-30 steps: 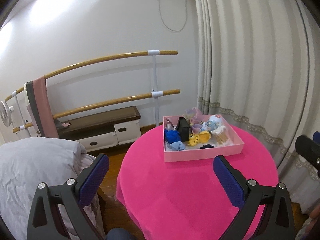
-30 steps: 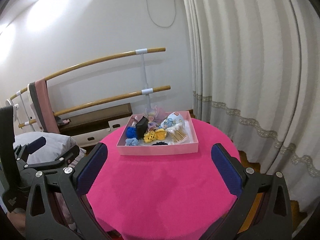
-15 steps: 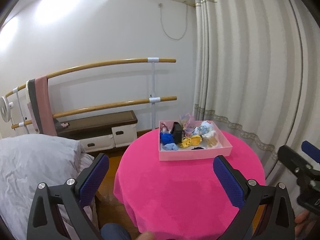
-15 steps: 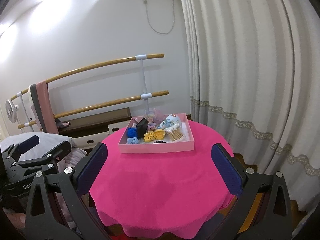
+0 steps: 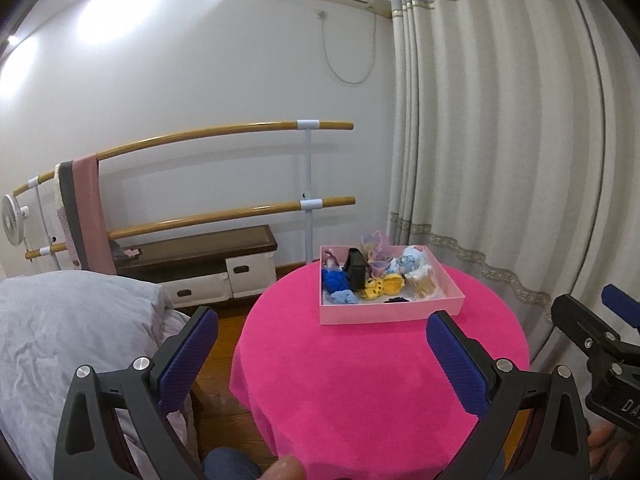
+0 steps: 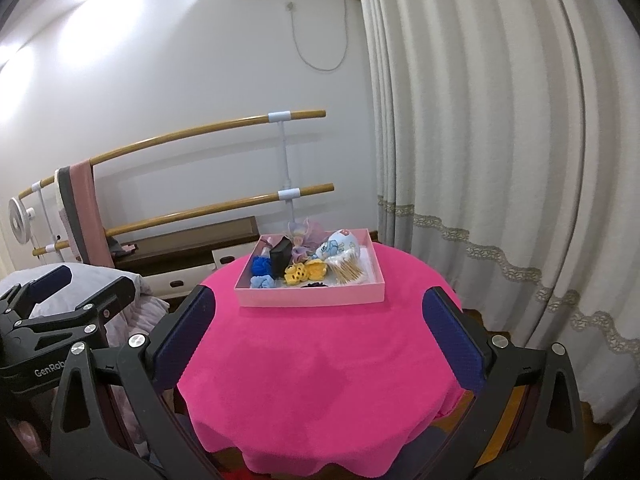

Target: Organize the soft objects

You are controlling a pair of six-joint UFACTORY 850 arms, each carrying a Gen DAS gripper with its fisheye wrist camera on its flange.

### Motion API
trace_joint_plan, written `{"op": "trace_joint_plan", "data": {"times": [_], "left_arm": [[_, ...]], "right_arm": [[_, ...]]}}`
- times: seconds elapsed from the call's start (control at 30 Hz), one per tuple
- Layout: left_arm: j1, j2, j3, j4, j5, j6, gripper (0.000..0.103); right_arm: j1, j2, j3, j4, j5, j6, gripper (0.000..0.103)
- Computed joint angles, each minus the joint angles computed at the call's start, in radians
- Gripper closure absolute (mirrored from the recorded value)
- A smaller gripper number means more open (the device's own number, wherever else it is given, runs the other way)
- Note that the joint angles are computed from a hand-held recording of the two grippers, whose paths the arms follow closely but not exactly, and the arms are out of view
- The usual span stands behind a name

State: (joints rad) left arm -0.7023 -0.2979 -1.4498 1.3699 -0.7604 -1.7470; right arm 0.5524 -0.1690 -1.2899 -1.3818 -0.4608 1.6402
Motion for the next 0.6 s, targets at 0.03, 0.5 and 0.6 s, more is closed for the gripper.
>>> {"op": "trace_joint_plan", "data": {"times": [0.03,0.5,0.6], "left_arm": [[0.002,-0.001,-0.001,-0.001,0.004,-0.001,0.000],[-0.003,-0.010,-0.008,0.010,-0.010,-0.028,0.000],[-0.006,-0.011,-0.004,0.025,-0.014,-0.042,0.000]], "right_arm": [[0.001,-0.001,0.000,-0.002,-0.002,0.000,0.000],[0.005,0.004,0.004,-0.006,-0.001,-0.005,0.000],[0.004,0.005,0.004,-0.002,0.001,-0.011,0.000]]}}
